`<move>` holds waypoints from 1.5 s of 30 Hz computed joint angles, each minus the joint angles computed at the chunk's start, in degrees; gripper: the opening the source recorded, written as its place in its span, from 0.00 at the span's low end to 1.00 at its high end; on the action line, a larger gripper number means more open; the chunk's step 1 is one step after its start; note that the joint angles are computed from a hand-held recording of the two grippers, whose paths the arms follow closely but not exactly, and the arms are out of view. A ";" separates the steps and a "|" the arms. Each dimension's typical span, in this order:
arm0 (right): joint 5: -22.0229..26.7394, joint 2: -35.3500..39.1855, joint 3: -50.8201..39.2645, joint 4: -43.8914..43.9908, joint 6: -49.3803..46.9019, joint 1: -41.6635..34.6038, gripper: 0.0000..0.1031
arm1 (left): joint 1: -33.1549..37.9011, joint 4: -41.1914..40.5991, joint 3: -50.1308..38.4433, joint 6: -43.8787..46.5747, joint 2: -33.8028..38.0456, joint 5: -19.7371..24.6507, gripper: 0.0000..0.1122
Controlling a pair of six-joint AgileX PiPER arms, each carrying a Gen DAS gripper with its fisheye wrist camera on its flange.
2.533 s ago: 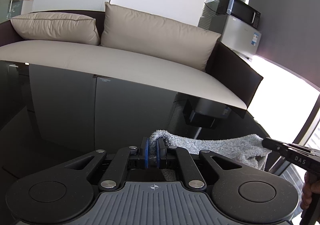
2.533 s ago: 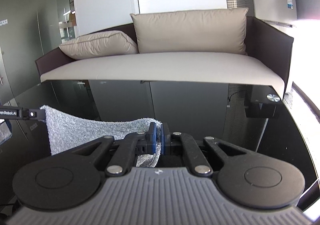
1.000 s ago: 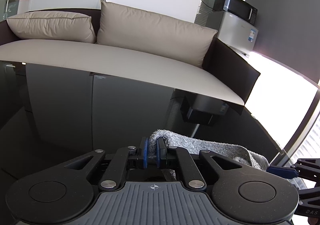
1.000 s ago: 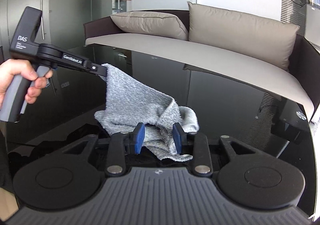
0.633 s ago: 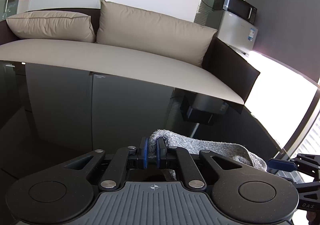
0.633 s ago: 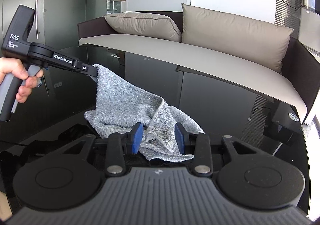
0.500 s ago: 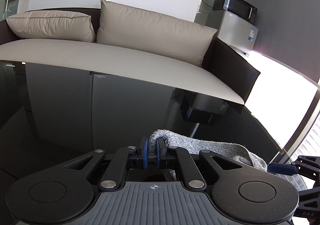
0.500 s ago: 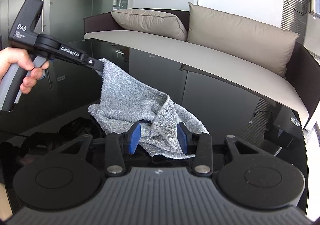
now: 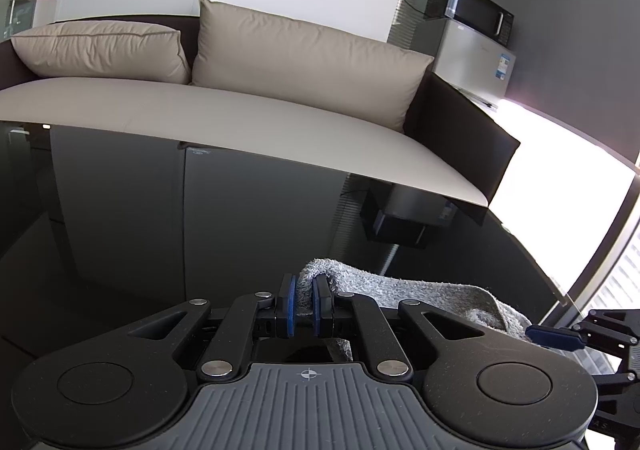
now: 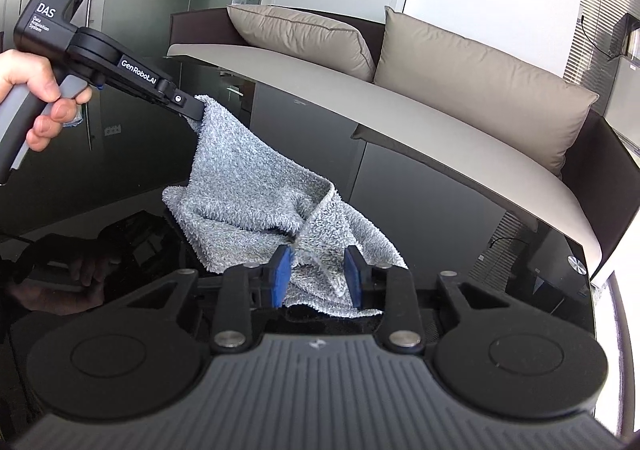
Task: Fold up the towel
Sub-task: 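Lift the towel with both grippers, stretching it between them, then hold the grey towel raised and stretched between both closed grippers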
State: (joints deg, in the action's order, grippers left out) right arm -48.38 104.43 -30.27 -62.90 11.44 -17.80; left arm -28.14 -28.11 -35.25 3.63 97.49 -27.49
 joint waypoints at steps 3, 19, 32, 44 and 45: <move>-0.22 0.32 -0.38 0.24 0.52 0.13 0.14 | -0.01 -0.16 -0.02 0.11 0.01 0.00 0.06; -14.90 -2.37 1.36 6.36 7.16 -5.32 0.05 | -3.90 -9.30 -0.52 6.12 -0.67 -5.81 0.06; -17.02 -8.60 1.12 7.69 15.31 -6.17 0.03 | -9.42 -24.20 -4.50 23.73 -6.44 -7.81 0.05; -12.73 -20.14 -0.42 8.47 26.14 -7.46 0.04 | -12.08 -40.06 -9.09 41.48 -15.43 -8.15 0.05; -12.82 -20.95 -0.75 7.46 27.86 -8.24 0.03 | -12.39 -40.79 -9.42 42.55 -16.08 -8.14 0.05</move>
State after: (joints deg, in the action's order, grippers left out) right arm -61.20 83.48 -31.02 -55.44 39.30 -26.04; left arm -40.53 -68.90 -44.67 46.18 81.41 -35.63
